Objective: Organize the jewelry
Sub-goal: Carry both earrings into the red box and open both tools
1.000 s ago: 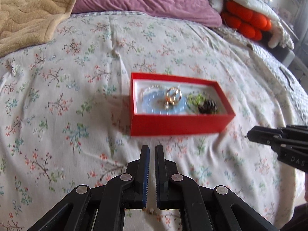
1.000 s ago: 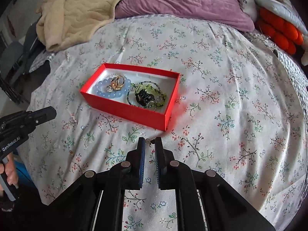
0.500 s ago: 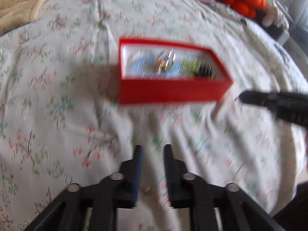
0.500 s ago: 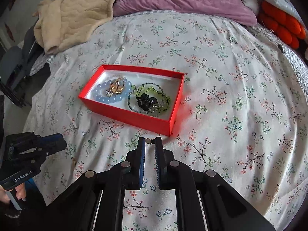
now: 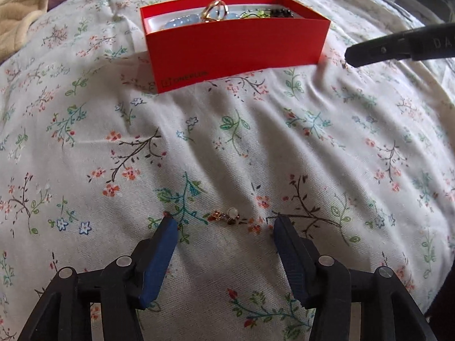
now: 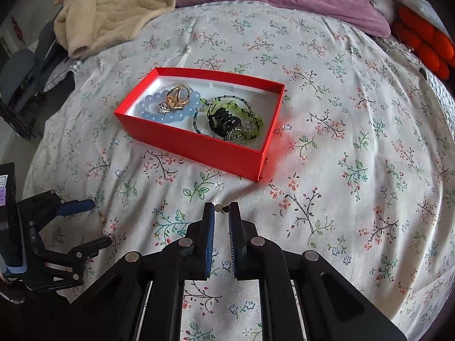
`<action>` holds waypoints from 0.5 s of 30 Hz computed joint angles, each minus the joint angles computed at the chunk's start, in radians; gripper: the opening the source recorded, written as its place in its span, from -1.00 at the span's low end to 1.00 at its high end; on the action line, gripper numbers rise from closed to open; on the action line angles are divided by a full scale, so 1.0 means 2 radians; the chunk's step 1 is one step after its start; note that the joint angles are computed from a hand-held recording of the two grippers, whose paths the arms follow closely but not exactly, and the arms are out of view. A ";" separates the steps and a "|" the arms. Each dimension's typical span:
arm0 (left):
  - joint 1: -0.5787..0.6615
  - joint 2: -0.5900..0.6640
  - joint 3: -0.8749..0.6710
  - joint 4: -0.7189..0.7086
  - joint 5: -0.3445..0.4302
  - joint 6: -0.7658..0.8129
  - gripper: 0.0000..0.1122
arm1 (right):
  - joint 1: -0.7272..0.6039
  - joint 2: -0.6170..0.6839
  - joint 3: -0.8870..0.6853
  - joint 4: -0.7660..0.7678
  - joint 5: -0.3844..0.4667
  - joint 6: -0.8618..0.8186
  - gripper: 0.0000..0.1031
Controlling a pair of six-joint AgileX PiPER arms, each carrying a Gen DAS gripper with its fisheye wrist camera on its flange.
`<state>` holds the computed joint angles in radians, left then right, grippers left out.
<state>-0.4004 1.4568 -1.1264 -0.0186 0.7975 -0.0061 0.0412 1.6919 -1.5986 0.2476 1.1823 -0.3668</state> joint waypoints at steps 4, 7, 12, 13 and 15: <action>-0.009 -0.001 0.006 0.012 -0.012 -0.015 -0.20 | 0.001 -0.005 0.006 0.000 -0.001 -0.003 -0.80; -0.011 -0.004 0.013 0.017 -0.021 -0.024 -0.34 | 0.002 -0.008 0.010 -0.001 -0.001 -0.003 -0.80; -0.020 -0.008 0.020 0.010 -0.029 -0.022 -0.81 | 0.002 -0.012 0.015 -0.002 -0.002 -0.007 -0.80; -0.024 -0.009 0.022 0.011 -0.030 -0.025 -0.89 | 0.002 -0.013 0.016 -0.002 -0.003 -0.008 -0.80; -0.031 -0.013 0.026 0.023 -0.031 -0.042 -0.92 | 0.000 -0.016 0.018 0.000 -0.003 -0.008 -0.80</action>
